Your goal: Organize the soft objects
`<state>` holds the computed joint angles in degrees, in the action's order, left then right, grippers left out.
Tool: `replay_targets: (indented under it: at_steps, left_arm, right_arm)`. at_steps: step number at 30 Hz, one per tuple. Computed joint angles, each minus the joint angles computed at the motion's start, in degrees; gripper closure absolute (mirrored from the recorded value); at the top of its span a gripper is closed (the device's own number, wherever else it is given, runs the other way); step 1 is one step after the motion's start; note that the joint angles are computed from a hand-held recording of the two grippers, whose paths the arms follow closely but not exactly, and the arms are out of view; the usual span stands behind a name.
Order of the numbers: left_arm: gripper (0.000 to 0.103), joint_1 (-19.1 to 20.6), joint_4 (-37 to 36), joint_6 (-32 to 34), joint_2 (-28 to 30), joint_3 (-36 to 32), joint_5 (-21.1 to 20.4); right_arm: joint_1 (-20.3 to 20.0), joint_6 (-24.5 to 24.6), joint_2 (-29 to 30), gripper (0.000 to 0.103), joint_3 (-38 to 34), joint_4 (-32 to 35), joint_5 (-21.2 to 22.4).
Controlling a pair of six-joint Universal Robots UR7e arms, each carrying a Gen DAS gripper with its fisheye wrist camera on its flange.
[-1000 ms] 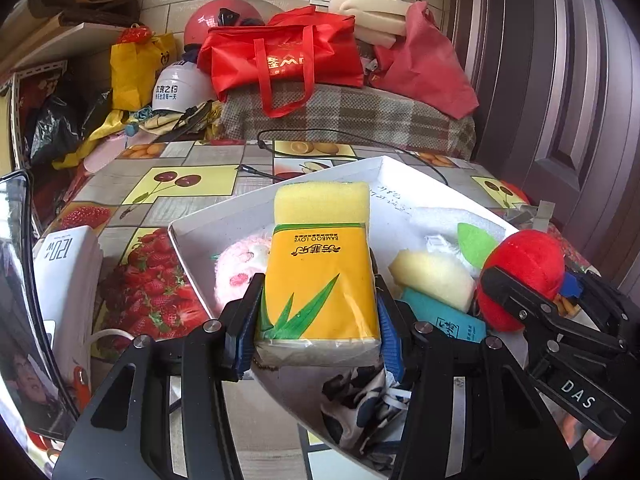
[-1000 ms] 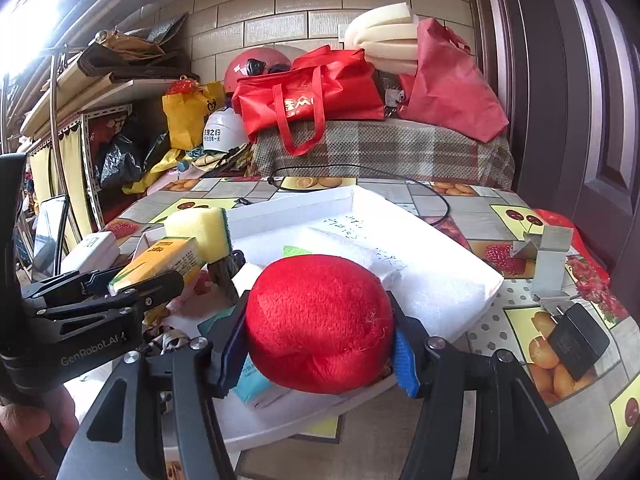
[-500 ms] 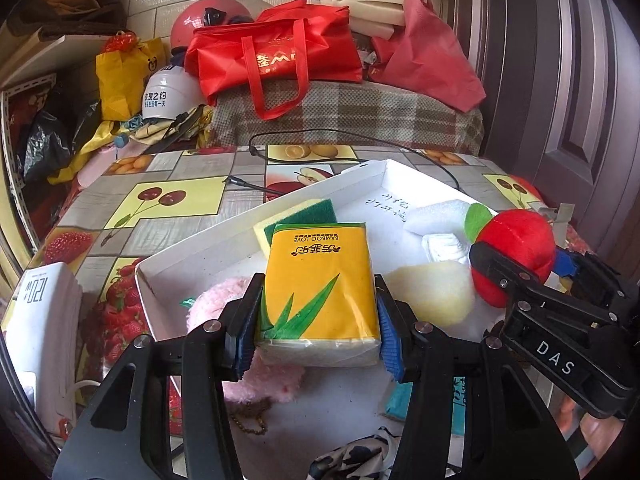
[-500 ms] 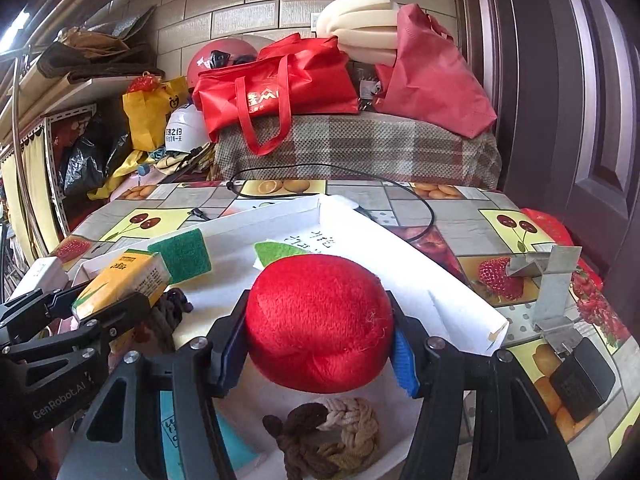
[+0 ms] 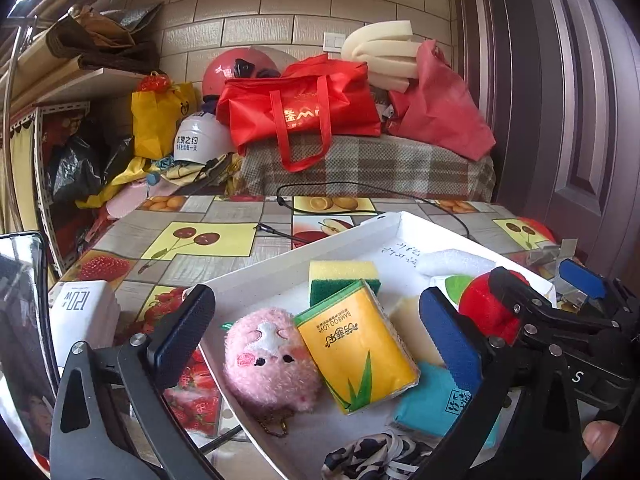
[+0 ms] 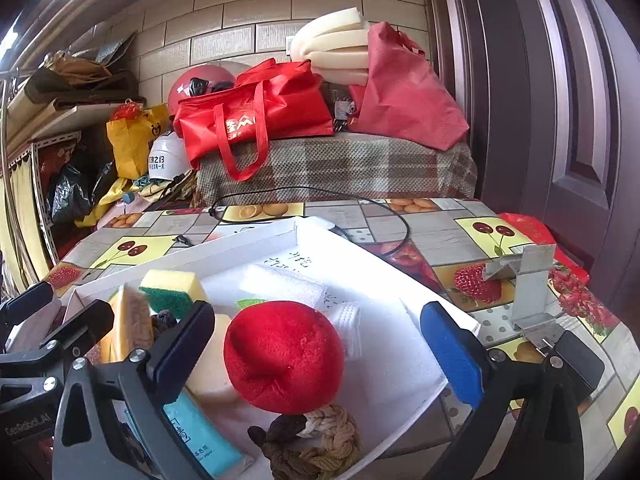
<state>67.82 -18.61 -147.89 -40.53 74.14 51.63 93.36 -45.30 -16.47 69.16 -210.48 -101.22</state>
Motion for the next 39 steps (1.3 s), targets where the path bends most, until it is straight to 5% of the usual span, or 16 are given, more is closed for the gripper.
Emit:
replay_targets:
  at_steps: [15,34,39]
  left_arm:
    - [0.000,-2.42,-7.57,-0.37,-3.92,10.08,-4.20]
    - [0.000,-9.47,-11.58,-1.19,-7.35,23.97,-9.24]
    - [0.000,-10.80,-11.79,-3.93,-8.34,26.75,-9.80]
  right_arm:
    - [-1.33,-3.21,-4.23,0.000,12.67,-14.05,4.35]
    - [-4.86,-2.00,-16.24,0.000,35.74,-16.77,7.51]
    - [-6.95,-0.99,-18.49,0.000,43.03,-27.68,13.03]
